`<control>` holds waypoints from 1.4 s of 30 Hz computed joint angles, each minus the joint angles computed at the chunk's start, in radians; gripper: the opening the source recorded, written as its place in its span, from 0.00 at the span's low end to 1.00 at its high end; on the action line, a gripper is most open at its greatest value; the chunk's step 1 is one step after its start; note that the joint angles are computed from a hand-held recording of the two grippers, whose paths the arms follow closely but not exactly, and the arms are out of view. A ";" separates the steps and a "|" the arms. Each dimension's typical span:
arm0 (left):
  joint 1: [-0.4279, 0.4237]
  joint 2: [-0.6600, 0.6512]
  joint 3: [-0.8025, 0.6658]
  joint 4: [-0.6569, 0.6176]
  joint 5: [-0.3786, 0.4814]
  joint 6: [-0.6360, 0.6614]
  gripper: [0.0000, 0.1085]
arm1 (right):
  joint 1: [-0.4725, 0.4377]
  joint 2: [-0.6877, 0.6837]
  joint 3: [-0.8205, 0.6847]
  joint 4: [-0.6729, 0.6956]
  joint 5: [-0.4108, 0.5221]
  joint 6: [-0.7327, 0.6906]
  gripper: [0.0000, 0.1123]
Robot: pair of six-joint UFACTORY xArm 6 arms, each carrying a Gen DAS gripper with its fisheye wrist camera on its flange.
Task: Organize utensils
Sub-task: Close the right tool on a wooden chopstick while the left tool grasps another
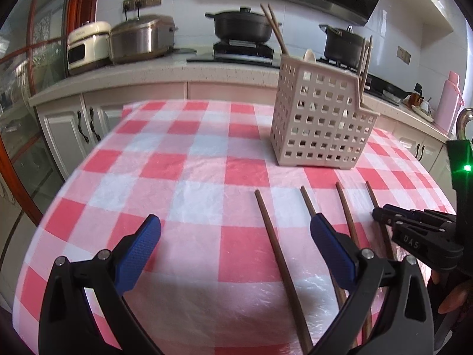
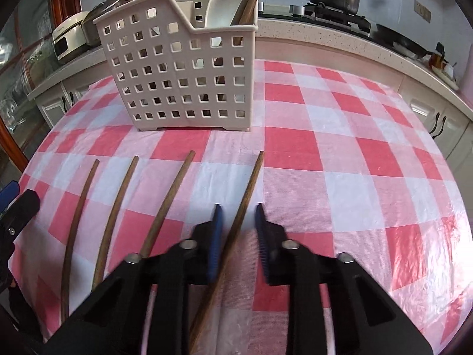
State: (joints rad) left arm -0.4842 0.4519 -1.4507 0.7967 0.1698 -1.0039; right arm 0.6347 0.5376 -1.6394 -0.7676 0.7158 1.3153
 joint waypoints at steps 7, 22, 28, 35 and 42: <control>-0.046 0.067 -0.089 -0.288 0.135 0.265 0.85 | -0.015 -0.030 0.054 -0.002 -0.066 0.025 0.10; -0.088 0.158 -0.228 -0.333 0.276 0.354 0.25 | -0.023 -0.040 0.075 0.003 -0.105 0.036 0.10; -0.087 0.158 -0.227 -0.336 0.271 0.350 0.08 | -0.020 -0.035 0.066 0.002 -0.091 0.031 0.10; -0.074 0.142 -0.190 -0.401 0.212 0.385 0.06 | -0.034 -0.061 0.111 -0.027 -0.158 0.077 0.08; -0.060 0.044 -0.061 -0.285 0.087 0.272 0.06 | -0.025 -0.137 0.198 -0.256 -0.222 0.309 0.07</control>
